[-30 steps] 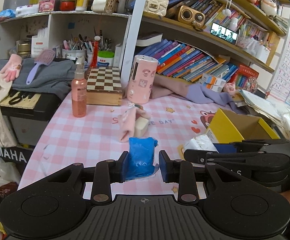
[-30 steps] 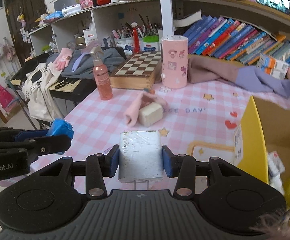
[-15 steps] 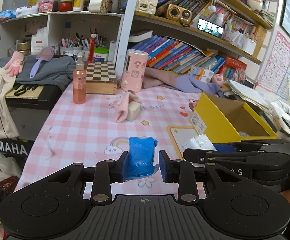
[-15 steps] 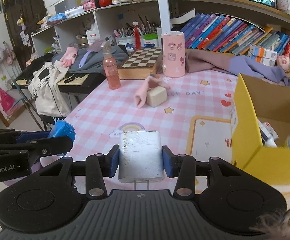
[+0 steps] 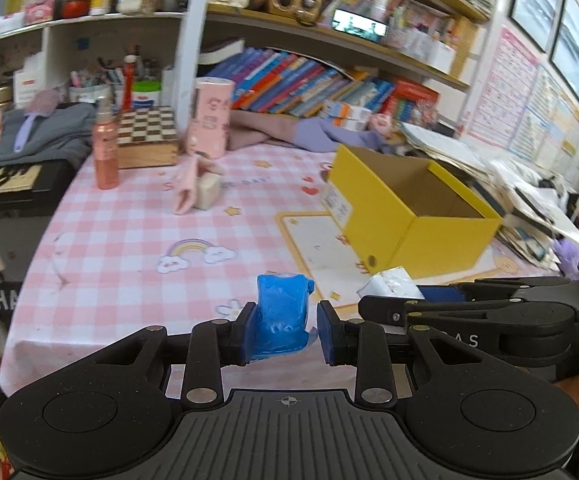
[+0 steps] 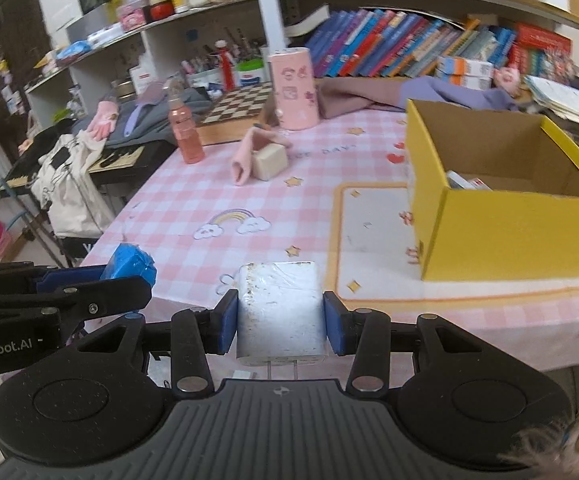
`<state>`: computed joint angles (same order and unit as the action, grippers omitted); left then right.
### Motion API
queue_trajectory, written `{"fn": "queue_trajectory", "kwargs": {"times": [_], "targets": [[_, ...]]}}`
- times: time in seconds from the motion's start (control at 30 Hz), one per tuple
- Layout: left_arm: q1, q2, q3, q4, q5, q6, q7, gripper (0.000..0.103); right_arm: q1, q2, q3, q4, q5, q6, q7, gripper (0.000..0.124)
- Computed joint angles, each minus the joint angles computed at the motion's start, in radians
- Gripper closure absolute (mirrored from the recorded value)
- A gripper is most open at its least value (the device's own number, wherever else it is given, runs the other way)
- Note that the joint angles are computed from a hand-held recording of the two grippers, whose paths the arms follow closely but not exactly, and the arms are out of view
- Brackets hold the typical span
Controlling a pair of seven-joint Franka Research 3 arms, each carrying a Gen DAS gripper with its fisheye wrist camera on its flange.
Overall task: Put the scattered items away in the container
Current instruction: 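Lift the blue item and white charger with both grippers toward the yellow box, then carry the blue item and white charger with both grippers over the yellow box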
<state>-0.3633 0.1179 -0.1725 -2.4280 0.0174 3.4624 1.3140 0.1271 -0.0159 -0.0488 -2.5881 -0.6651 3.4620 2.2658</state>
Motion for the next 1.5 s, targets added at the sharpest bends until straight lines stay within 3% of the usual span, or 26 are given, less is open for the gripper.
{"fn": "queue_trajectory", "kwargs": {"times": [0.17,0.37,0.6,0.77,0.97,1.1,1.33,1.5], "targets": [[0.126,0.031,-0.092,0.031,0.247,-0.006,-0.182,0.073,0.008,-0.054,0.008,-0.068,0.182,-0.028,-0.130,0.083],[0.185,0.071,-0.141,0.076,0.433,-0.002,-0.317,0.073,0.015,-0.107,0.015,-0.128,0.345,-0.056,-0.257,0.083],[0.276,0.140,-0.240,0.158,0.646,-0.021,-0.451,0.073,-0.064,-0.173,0.108,-0.205,0.580,-0.075,-0.410,0.083],[0.384,0.200,-0.371,0.222,0.779,-0.067,-0.507,0.073,-0.119,-0.209,0.169,-0.242,0.715,-0.078,-0.476,0.083],[0.488,0.270,-0.520,0.269,0.798,-0.119,-0.452,0.073,-0.161,-0.246,0.214,-0.272,0.839,-0.091,-0.544,0.083],[0.521,0.318,-0.586,0.295,0.773,-0.149,-0.386,0.073,-0.174,-0.261,0.224,-0.283,0.903,-0.099,-0.585,0.083],[0.515,0.384,-0.636,0.346,0.707,-0.198,-0.273,0.073,-0.180,-0.273,0.210,-0.294,0.998,-0.112,-0.657,0.083],[0.482,0.406,-0.632,0.376,0.648,-0.214,-0.211,0.073,-0.160,-0.268,0.171,-0.290,1.035,-0.107,-0.703,0.083]]}}
